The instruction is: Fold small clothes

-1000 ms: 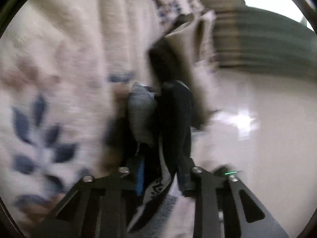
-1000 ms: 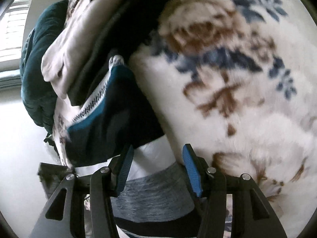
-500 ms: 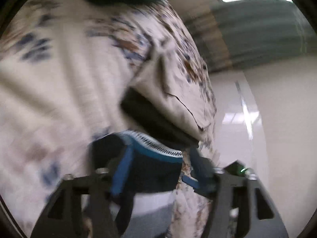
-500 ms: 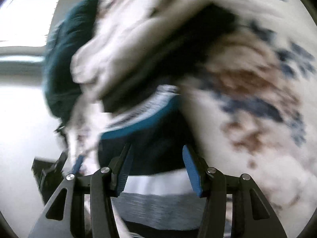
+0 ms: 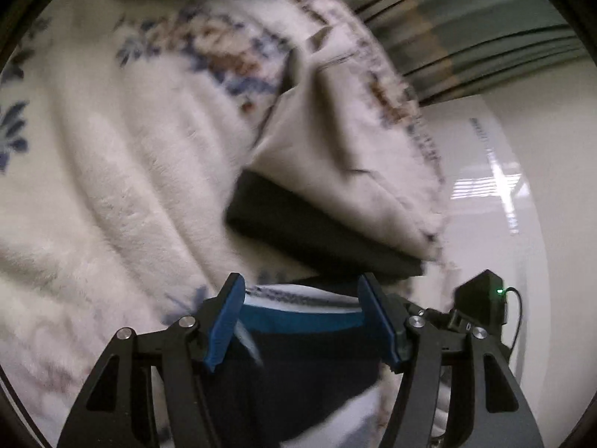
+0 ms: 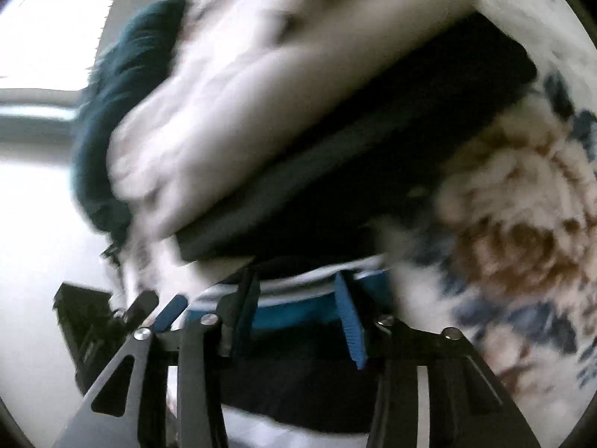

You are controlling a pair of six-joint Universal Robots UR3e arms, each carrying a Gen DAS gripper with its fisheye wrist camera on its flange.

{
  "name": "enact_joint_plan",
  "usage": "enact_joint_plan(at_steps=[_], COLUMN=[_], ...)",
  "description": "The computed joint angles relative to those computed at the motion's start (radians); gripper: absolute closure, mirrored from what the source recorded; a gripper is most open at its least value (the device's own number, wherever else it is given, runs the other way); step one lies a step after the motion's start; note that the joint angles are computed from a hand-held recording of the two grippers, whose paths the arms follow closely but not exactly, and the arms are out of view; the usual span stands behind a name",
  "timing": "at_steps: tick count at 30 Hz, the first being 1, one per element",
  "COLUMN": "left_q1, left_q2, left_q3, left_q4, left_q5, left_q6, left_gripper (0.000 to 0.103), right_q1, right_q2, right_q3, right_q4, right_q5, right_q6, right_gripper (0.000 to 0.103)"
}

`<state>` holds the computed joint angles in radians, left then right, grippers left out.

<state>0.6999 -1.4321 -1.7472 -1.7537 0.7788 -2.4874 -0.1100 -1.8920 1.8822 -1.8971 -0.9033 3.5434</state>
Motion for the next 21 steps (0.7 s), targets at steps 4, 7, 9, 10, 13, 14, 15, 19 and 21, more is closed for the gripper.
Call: enact_joint_plan(at_steps=[4, 7, 9, 10, 13, 14, 15, 19, 21], left_q1=[-0.066, -0.122, -0.122, -0.108, 0.014, 0.043, 0.069, 0.084, 0.094], left_q2=[-0.046, -0.097, -0.067, -0.041, 0.111, 0.148, 0.182, 0.301, 0.336], left_q3=[-0.072, -0.077, -0.032, -0.007, 0.068, 0.073, 0.069, -0.115, -0.129], left_q4=[0.167, 0.246, 0.182, 0.130, -0.186, -0.260, -0.313, -0.215, -0.242], left_q5=[0.093, 0.136, 0.143, 0.133, 0.069, 0.064, 0.072, 0.235, 0.239], left_q6=[-0.063, -0.058, -0.014, 0.006, 0.186, 0.231, 0.264, 0.248, 0.258], left_gripper=[0.043, 0.043, 0.043, 0.043, 0.043, 0.043, 0.043, 0.043, 0.043], right_q1=[0.072, 0.110, 0.077, 0.065, -0.041, -0.073, -0.083, -0.022, -0.005], right_q2=[0.101, 0.217, 0.186, 0.141, -0.088, -0.173, -0.237, -0.385, -0.449], right_q3=[-0.037, -0.095, -0.092, -0.087, -0.010, 0.009, 0.023, 0.071, 0.106], right_q4=[-0.043, -0.033, -0.015, -0.007, 0.139, 0.235, 0.318, 0.554, 0.598], right_q5=[0.035, -0.102, -0.087, -0.088, 0.083, 0.142, 0.182, 0.113, 0.003], right_q6=[-0.019, 0.018, 0.048, 0.061, -0.031, -0.081, -0.117, -0.180, -0.151], right_gripper=[0.052, 0.061, 0.060, 0.059, 0.056, 0.052, 0.051, 0.051, 0.057])
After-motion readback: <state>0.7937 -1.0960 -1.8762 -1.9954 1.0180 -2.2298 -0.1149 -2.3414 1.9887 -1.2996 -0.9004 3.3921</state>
